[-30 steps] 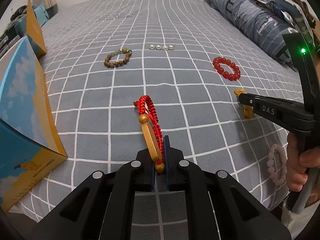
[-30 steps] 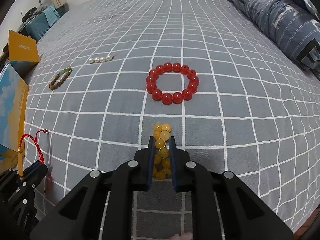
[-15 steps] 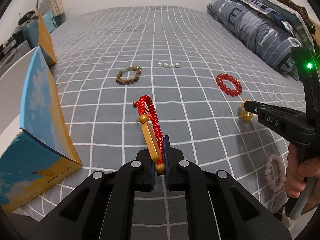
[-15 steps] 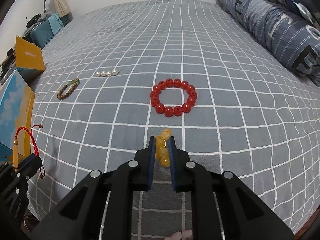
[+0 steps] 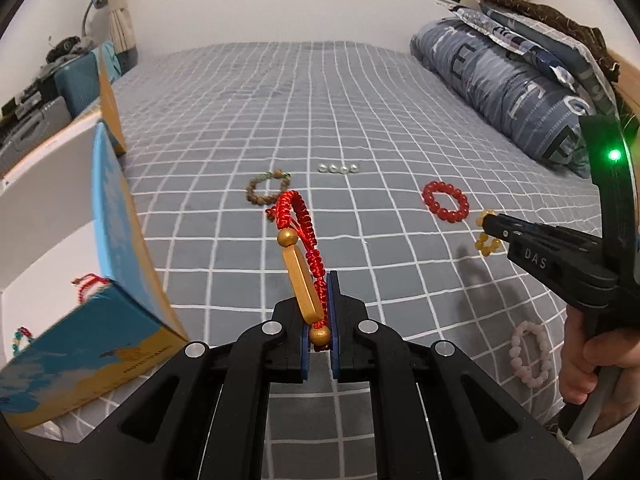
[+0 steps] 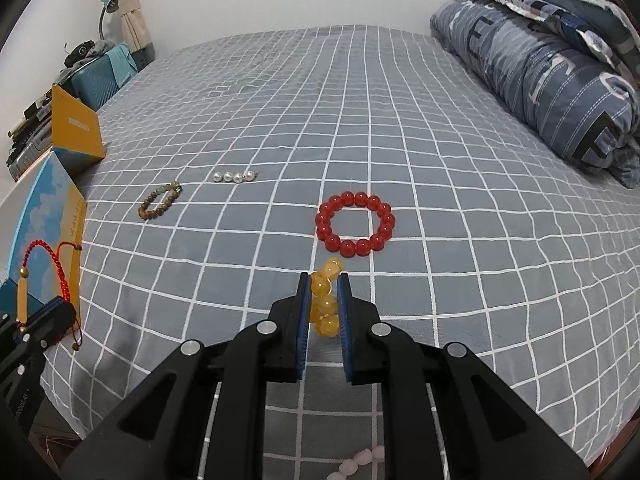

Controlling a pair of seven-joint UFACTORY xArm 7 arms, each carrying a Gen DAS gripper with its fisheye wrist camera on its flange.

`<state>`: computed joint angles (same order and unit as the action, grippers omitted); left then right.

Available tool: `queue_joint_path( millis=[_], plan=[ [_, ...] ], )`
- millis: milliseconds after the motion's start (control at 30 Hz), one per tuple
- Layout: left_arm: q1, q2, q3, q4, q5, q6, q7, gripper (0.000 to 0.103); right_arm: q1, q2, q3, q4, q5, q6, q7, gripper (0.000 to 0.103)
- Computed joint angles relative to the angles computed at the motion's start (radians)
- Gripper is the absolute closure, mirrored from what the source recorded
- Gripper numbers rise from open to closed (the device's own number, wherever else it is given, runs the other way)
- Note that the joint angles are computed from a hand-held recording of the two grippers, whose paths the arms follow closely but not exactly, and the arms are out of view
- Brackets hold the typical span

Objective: Organize jewelry
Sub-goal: 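Lift both bracelets and carry them toward the white box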

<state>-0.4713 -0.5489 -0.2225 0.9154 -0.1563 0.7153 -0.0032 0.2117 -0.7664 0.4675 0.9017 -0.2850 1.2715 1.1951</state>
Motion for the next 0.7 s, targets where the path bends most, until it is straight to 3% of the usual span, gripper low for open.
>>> queue_joint_path(
  millis=[700],
  plan=[
    [0.074, -0.076, 0.016, 0.055, 0.061, 0.039, -0.031, 0.097, -0.016, 0.119, 0.079, 0.199, -0.07, 0.112, 0.03, 0.091]
  ],
)
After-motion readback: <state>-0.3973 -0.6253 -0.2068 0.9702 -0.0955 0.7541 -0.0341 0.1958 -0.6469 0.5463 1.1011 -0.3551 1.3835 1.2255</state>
